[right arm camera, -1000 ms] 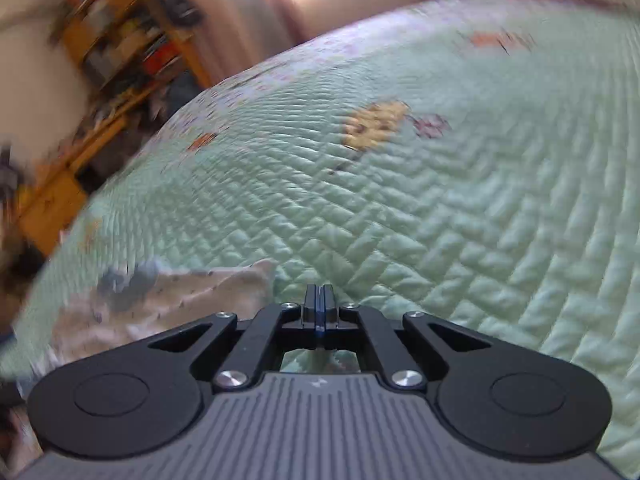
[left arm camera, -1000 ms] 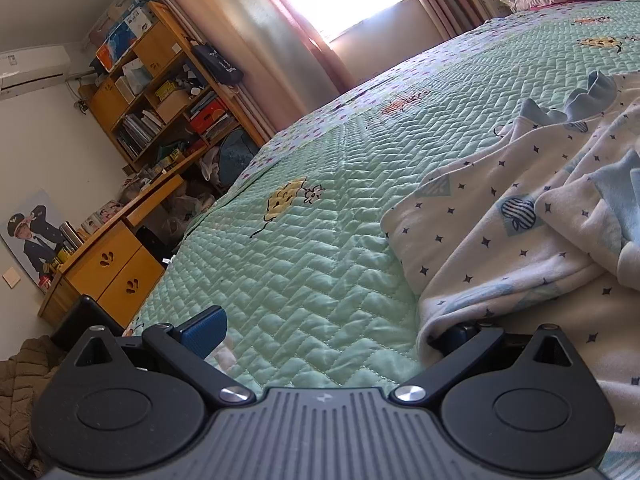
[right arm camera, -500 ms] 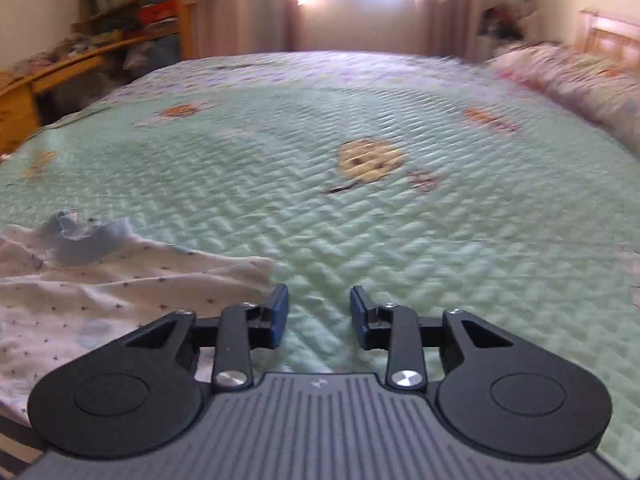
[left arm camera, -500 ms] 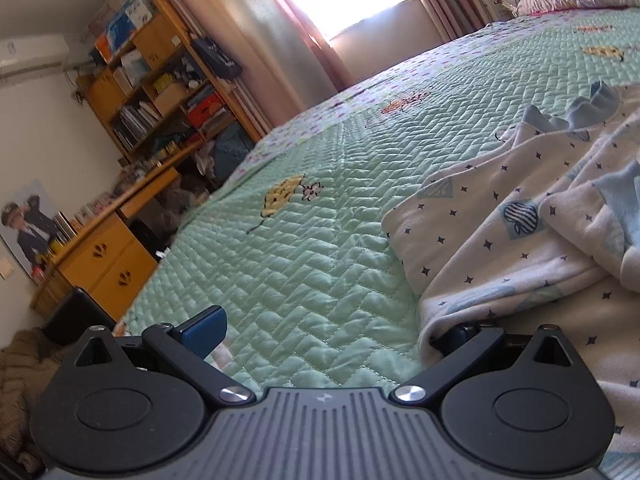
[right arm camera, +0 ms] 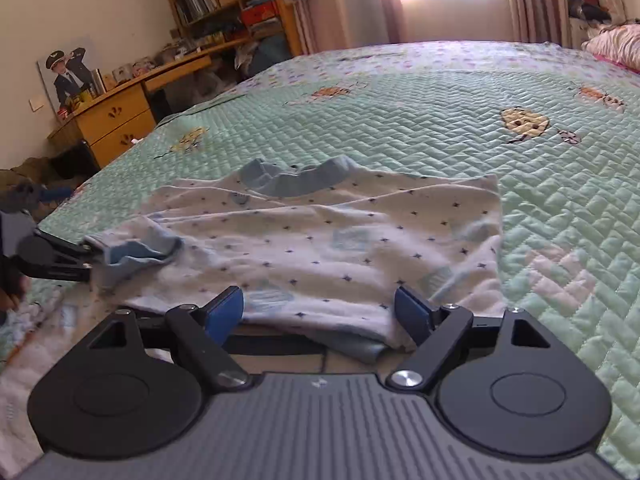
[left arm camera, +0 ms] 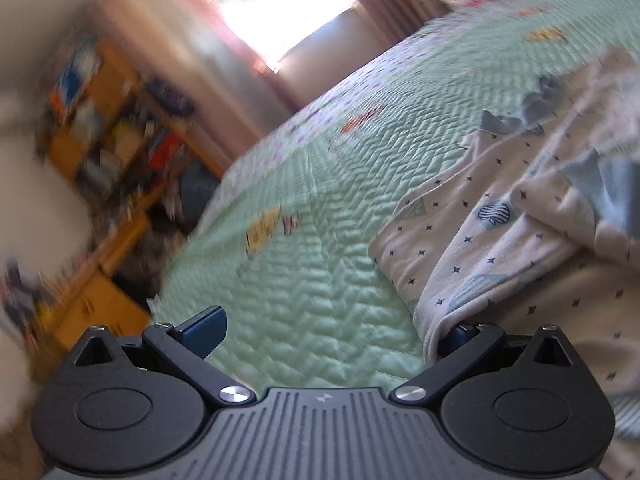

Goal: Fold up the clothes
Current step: 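Move the left gripper to the sleepsuit edge and grasp it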

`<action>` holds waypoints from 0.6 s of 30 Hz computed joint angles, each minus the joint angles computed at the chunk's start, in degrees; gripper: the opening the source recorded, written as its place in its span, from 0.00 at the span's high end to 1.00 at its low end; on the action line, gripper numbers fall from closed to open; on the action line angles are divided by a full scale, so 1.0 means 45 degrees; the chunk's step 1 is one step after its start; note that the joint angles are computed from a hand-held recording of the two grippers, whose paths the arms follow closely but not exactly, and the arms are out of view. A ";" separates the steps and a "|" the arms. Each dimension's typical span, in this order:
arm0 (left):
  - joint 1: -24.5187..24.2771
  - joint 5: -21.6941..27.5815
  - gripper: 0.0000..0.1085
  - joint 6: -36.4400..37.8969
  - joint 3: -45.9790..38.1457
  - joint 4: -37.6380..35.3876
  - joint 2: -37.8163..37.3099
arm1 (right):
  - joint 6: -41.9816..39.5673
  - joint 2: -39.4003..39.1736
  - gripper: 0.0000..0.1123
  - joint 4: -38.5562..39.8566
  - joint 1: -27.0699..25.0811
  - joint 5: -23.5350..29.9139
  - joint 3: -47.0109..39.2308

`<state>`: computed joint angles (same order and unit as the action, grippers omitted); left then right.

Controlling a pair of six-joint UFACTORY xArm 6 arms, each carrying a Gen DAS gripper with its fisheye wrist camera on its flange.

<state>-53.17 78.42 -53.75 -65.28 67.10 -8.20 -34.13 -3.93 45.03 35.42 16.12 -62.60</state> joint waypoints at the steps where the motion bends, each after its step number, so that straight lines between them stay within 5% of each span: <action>1: 0.0007 -0.0129 0.05 0.0684 0.0042 0.0193 0.0052 | -0.0125 -0.0027 0.25 0.0124 0.0005 -0.0070 0.0068; 4: 0.0891 -0.1819 0.06 0.1864 0.0162 -0.1246 -0.0464 | -0.0287 -0.0094 0.25 0.0294 -0.0015 -0.0100 0.0195; 8: 0.2872 -0.4970 0.06 0.1346 0.1156 -0.3872 -0.2281 | -0.0673 0.0136 0.25 0.0618 -0.0066 -0.0003 -0.0020; 12: 0.4625 -0.8656 0.07 0.2594 0.2986 -0.8672 -0.4172 | -0.1449 0.0180 0.24 0.1724 -0.0103 -0.0005 -0.0056; 15: 0.4490 -0.7774 0.06 0.3282 0.2914 -0.9105 -0.4051 | -0.2117 0.0195 0.24 0.2575 -0.0134 0.0007 -0.0072; 18: 0.3529 -0.6024 0.05 0.2769 0.2042 -0.6947 -0.3051 | -0.2311 0.0212 0.23 0.2709 -0.0113 -0.0013 -0.0079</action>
